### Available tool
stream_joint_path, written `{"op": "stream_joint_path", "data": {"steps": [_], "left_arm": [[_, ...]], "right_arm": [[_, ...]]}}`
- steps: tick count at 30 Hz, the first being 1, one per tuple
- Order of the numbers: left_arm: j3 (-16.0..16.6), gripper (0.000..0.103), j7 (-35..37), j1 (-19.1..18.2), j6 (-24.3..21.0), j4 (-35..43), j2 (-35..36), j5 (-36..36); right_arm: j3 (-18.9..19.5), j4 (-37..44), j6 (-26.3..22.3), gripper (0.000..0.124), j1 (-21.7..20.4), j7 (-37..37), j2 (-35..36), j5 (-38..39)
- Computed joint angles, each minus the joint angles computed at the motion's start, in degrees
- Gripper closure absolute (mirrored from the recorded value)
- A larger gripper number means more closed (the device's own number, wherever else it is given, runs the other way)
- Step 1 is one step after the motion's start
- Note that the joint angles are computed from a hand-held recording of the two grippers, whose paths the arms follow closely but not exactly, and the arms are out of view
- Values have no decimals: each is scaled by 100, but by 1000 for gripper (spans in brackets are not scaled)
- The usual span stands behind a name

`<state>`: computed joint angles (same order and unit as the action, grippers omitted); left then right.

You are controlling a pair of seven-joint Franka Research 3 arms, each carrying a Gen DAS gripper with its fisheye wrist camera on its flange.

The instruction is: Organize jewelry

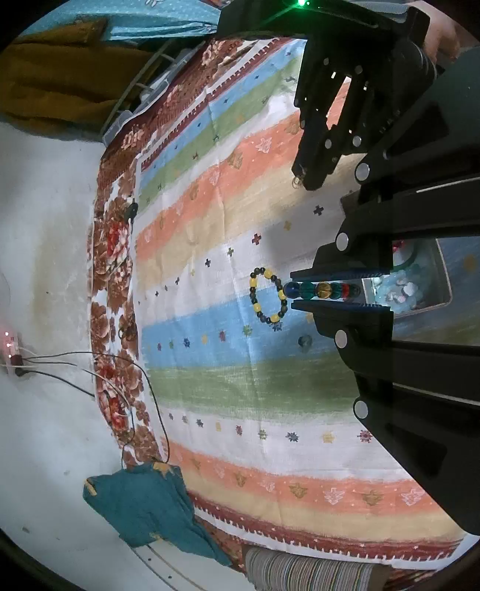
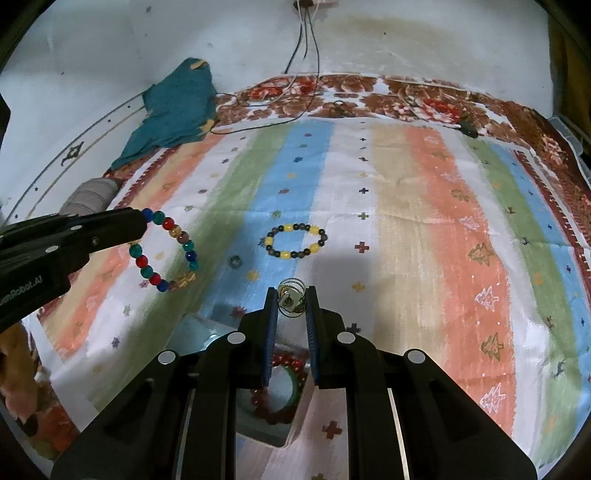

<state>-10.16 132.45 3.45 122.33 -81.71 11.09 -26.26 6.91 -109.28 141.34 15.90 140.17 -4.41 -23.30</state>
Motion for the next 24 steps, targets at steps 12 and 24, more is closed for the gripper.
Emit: {"op": "stream_joint_path", "data": {"steps": [12, 24], "left_arm": [[133, 94, 167, 1, -41, -519, -456, -284], [309, 94, 177, -56, -147, -1041, -836, -313]], "right_arm": [[91, -229, 102, 108, 72, -104, -173, 238], [184, -382, 155, 108, 110, -163, -276, 485]]}}
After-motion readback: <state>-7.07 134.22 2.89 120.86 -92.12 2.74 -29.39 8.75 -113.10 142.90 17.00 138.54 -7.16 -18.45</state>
